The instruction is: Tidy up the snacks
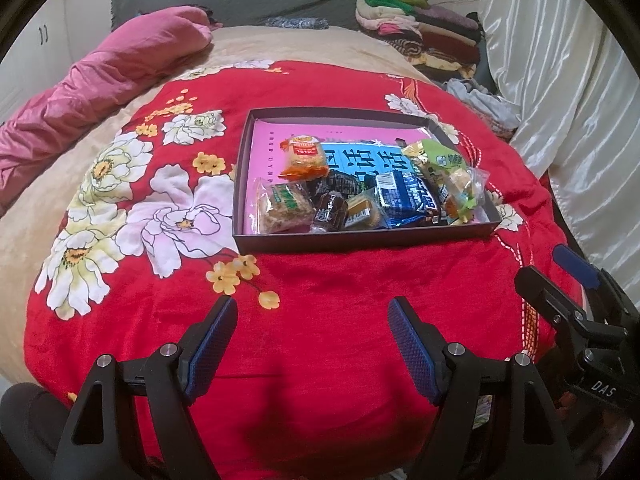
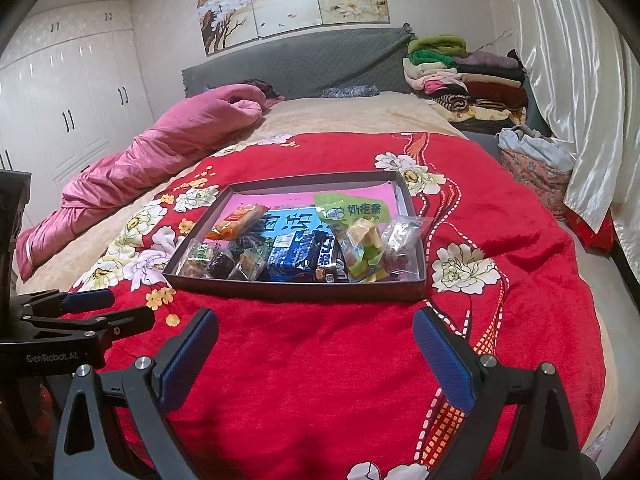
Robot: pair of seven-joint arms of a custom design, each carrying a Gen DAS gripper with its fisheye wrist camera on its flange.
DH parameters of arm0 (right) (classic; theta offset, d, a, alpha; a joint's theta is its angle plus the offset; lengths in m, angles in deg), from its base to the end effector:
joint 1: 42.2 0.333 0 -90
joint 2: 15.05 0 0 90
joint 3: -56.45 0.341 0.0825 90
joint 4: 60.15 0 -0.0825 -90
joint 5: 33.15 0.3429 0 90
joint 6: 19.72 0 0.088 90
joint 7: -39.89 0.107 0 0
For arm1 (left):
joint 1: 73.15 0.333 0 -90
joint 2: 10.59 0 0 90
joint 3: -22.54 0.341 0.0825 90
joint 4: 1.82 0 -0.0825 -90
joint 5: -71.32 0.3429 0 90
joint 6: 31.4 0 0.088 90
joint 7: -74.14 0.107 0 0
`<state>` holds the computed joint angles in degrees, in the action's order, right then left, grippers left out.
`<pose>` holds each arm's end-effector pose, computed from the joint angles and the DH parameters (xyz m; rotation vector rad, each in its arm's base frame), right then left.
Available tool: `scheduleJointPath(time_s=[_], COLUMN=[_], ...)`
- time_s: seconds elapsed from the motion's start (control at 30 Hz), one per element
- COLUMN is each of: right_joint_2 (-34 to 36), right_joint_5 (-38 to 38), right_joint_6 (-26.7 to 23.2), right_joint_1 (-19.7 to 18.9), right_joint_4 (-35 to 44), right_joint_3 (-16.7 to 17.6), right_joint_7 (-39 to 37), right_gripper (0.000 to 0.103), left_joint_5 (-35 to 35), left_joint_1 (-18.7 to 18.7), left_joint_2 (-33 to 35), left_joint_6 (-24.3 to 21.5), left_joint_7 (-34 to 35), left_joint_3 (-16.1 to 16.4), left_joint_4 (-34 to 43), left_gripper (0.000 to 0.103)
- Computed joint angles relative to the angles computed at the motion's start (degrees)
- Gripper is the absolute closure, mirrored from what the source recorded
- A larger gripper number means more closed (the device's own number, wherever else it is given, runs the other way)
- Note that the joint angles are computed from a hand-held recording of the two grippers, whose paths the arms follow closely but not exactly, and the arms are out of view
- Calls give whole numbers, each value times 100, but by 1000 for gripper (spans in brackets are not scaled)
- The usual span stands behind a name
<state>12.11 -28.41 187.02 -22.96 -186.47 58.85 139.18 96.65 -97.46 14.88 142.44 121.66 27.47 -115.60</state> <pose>0.5570 0.2067 0.3351 -1.6896 1.5151 -0.5436 0.5860 -0.2471 0.3563 -1.8721 1.9528 -0.7206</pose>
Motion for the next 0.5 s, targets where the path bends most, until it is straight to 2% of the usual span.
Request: scheduleJointPath(time_s=[0.33,0.47,0.5], right_joint_2=[-30,60,90], right_joint_5=[-10,105,143], right_joint_6=[-18,-35,-31], right_joint_1=[-49,-14,-22], right_joint_4=[-38,63,100], right_joint_3=[-10,-129,-161], right_joint_7=[-37,-71,-78], right_gripper=[5,5,5], left_joint_5=[163,-107,-162], left_joint_1=[-60,243,236], left_joint_2=[23,151,203], left_joint_6=[-71,158,194], left_joint_7=[-195,-83,-80], left_joint_3=[111,-103,-38], left_joint_4=[39,100,150], left_gripper=[24,24,24])
